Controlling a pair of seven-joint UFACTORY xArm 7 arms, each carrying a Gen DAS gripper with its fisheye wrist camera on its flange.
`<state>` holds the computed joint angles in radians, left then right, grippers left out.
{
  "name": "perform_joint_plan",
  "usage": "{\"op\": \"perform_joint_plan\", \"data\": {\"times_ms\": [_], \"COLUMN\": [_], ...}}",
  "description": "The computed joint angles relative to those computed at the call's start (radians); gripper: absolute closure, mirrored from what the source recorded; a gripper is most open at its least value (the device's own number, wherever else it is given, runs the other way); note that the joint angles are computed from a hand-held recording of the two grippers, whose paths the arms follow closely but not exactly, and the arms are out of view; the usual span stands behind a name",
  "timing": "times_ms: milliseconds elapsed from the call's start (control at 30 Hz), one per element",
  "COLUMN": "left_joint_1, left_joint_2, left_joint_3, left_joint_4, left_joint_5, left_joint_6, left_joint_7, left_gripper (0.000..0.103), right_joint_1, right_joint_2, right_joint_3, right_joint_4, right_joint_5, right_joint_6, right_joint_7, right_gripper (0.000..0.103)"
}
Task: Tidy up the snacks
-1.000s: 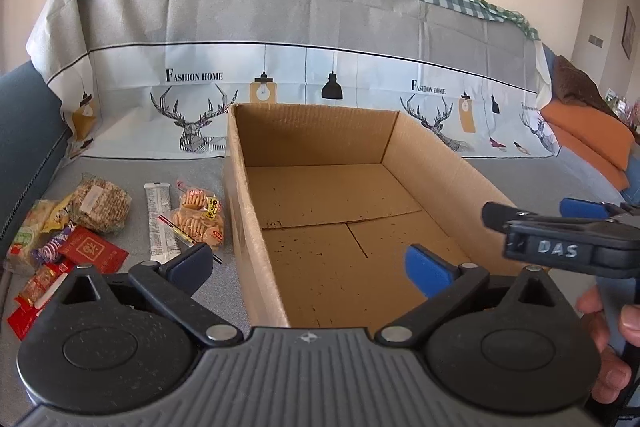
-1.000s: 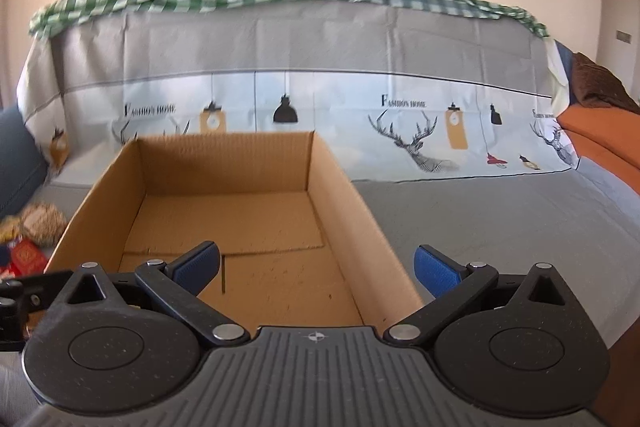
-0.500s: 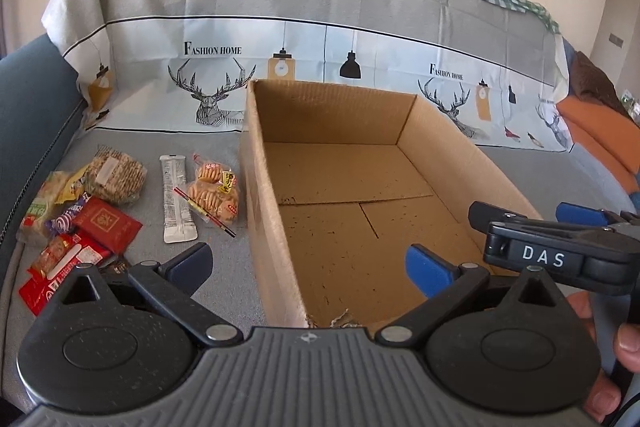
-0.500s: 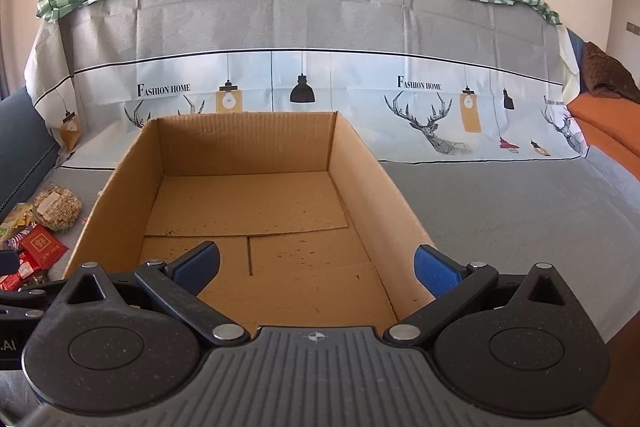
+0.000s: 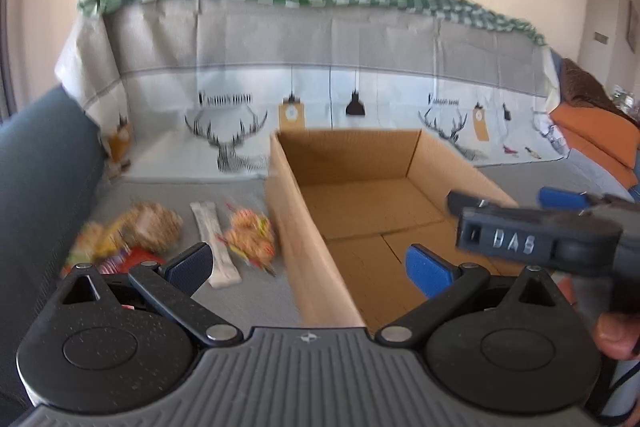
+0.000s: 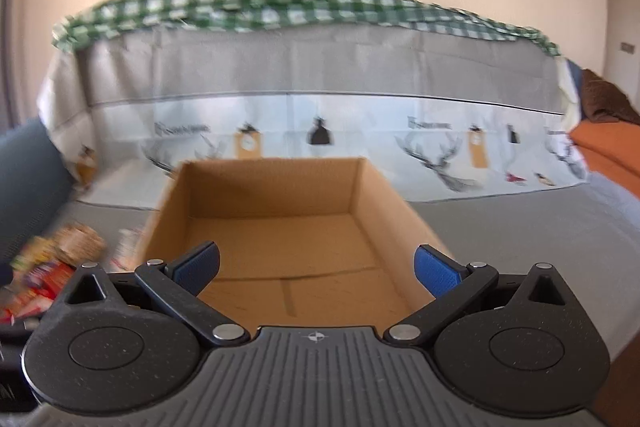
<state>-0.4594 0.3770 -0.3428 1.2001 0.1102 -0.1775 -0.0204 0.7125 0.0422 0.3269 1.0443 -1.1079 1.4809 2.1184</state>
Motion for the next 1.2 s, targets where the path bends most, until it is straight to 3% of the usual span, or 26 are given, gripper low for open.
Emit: {"op": "perform_joint_plan", "data": {"times_ms": [67, 167, 233, 367, 433, 467, 533, 600, 633, 700, 767, 800, 933, 1033, 1133, 1200], "left_joint_1": [0.167, 0.309, 0.377, 0.305, 0.28, 0.31, 0.368, 0.35, 0.366, 0.409, 0.452, 0.47, 0.39, 0.278, 0.208, 0.153], "left_joint_2": [0.006, 0.02, 0.038, 0.048, 0.06, 0.066, 0.085, 0.098, 0.112, 0.143, 0.172, 0.185, 0.195, 0.203, 0.227, 0.243], "left_joint_3": [-0.144, -0.25, -0.297, -0.167, -0.118, -0.144, -0.183, -0.147, -0.159, -0.196, -0.238, -0.256, -0.16, -0.03, 0.047, 0.109], "left_joint_4": [0.01, 0.046, 0.062, 0.07, 0.058, 0.046, 0.008, 0.015, 0.028, 0.061, 0.091, 0.106, 0.168, 0.227, 0.29, 0.328], "left_joint_5": [0.06, 0.087, 0.076, 0.029, 0.005, -0.014, -0.015, -0.022, -0.017, -0.003, -0.002, -0.009, -0.076, -0.109, -0.13, -0.132], "left_joint_6": [0.011, 0.055, 0.073, 0.092, 0.092, 0.064, -0.021, -0.032, -0.025, 0.01, 0.057, 0.087, 0.174, 0.243, 0.324, 0.356], "left_joint_7": [0.036, 0.098, 0.144, 0.169, 0.171, 0.182, 0.172, 0.125, 0.1, 0.063, 0.051, 0.055, 0.046, 0.009, -0.003, -0.018], "left_gripper": [0.0, 0.002, 0.013, 0.052, 0.063, 0.068, 0.068, 0.069, 0.074, 0.08, 0.088, 0.089, 0.089, 0.088, 0.087, 0.087], "right_joint_1": [-0.004, -0.014, -0.024, -0.011, 0.0, 0.003, 0.009, 0.013, 0.014, 0.014, 0.013, 0.015, 0.034, 0.044, 0.026, 0.035], "right_joint_2": [-0.001, 0.003, 0.006, 0.094, 0.127, 0.138, 0.157, 0.181, 0.19, 0.208, 0.228, 0.239, 0.293, 0.339, 0.407, 0.445], "right_joint_3": [-0.003, -0.01, -0.018, -0.028, -0.045, -0.055, -0.073, -0.089, -0.098, -0.116, -0.132, -0.14, -0.164, -0.184, -0.19, -0.21], "right_joint_4": [0.001, 0.008, 0.011, 0.111, 0.147, 0.159, 0.179, 0.199, 0.205, 0.218, 0.232, 0.242, 0.3, 0.344, 0.399, 0.423], "right_joint_5": [-0.044, -0.108, -0.148, -0.16, -0.155, -0.152, -0.143, -0.129, -0.128, -0.133, -0.15, -0.161, -0.207, -0.209, -0.106, -0.086], "right_joint_6": [-0.054, -0.158, -0.251, -0.271, -0.298, -0.32, -0.354, -0.385, -0.409, -0.458, -0.513, -0.536, -0.591, -0.643, -0.724, -0.757], "right_joint_7": [-0.001, 0.0, 0.006, -0.061, -0.089, -0.095, -0.104, -0.105, -0.098, -0.086, -0.079, -0.078, -0.115, -0.164, -0.296, -0.324], "right_gripper": [0.001, 0.001, 0.001, 0.001, 0.001, 0.004, 0.009, 0.022, 0.027, 0.057, 0.073, 0.076, 0.076, 0.076, 0.076, 0.076]}}
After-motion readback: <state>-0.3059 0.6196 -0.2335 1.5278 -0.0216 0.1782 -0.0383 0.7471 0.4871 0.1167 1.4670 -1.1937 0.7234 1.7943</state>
